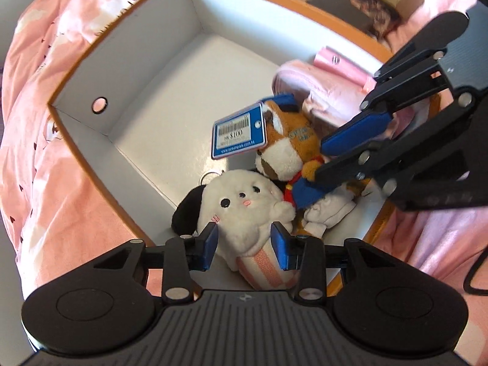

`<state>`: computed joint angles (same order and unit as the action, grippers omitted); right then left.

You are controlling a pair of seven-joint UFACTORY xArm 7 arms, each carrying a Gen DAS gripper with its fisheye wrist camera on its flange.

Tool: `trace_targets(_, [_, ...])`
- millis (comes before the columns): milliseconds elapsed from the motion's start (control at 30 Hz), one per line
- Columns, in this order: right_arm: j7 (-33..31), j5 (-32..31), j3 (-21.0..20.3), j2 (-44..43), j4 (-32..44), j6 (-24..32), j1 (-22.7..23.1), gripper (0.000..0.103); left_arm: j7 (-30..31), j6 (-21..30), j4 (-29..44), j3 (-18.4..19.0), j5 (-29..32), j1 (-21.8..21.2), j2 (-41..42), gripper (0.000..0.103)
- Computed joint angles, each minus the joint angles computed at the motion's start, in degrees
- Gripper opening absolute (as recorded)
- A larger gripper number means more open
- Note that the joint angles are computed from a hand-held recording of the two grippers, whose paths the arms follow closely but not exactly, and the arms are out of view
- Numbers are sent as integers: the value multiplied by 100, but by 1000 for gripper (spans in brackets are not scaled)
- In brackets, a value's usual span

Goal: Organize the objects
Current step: 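Release the bear plush in the box with the right tool and withdraw both tools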

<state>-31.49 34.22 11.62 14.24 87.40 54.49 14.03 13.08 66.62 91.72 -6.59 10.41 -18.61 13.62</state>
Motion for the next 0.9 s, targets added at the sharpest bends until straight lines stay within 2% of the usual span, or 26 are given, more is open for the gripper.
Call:
trace_targets(100, [16,204,-40,-285,-271,-279,-66,22,-71,-406,-339,-8,-289,100,-326,46])
trace_targets(300, [196,515,-173,-1065,-1102,-1439,-9,30,-1,-1967,-1290,-45,-1364,366,-1055,46])
trace_targets(367, [551,224,-220,-1306,-1438,-2092,83,30,113,-2494,-1171,-91,-1894,409,-881,46])
trace_targets(500, [1401,-204,-371,-1695,-2064,-3066,101,36,83,-2828,-626,-221,-2525,396,-426,47])
trace_targets(567, [1811,-328,-461,-1840,-2359,-3418,66,38,31,-2797,-198,-269,-2518,337,-187,52])
trace_targets(667, [2620,-838,-609,-1962,-2606,-3537,-126,40,224,-2701,193,-426,-2643,279,176,53])
trace_targets(800, [3587,-1588,-677,-1901,-2775,-3623,-327,41,26,-2162,1099,-484,-2527,50,871,53])
trace_targets(900, [3610,-1525,-764,-1696,-2715,-3589,-352,42,-379,-1553,2130,-402,-2251,-207,1612,53])
